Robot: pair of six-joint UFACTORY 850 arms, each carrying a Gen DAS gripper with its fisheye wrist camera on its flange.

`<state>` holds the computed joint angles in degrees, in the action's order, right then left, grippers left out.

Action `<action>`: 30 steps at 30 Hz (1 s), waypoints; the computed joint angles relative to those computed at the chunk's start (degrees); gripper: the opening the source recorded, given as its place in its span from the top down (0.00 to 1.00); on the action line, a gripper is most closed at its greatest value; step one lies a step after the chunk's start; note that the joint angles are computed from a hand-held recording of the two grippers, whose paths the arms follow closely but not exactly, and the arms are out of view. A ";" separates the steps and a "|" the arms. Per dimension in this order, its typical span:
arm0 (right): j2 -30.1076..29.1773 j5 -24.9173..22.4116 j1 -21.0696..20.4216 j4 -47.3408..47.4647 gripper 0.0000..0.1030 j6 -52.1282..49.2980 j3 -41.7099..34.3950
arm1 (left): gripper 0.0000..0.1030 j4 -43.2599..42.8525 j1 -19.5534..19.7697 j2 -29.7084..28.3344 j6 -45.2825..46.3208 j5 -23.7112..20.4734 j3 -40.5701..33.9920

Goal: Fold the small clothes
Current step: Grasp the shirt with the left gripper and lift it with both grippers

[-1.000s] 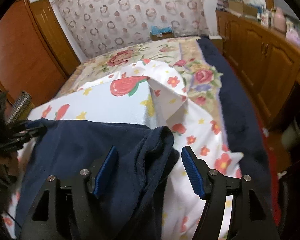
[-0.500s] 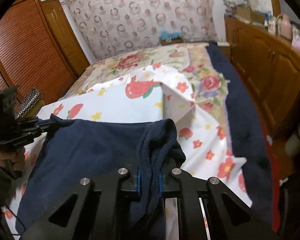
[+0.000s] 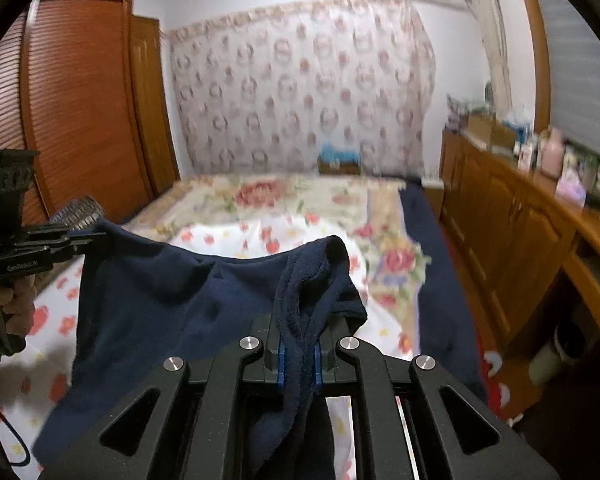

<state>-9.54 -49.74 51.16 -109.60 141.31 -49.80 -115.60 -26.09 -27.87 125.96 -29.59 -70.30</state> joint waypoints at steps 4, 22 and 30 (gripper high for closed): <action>1.67 -6.58 5.03 1.10 0.92 -2.88 -0.19 | 0.93 -5.70 1.02 6.36 5.48 -3.31 5.49; 0.03 -19.69 21.22 -0.92 0.92 -11.71 -6.18 | 0.93 -13.49 12.32 33.26 15.81 -13.10 26.06; -0.19 -0.81 8.45 -9.61 0.92 -9.43 -7.10 | 0.93 -15.10 15.41 22.65 16.21 -7.95 19.43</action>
<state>-9.73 -50.55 59.61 -119.20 131.88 -56.90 -130.70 -10.68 -5.21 142.17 -37.54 -50.87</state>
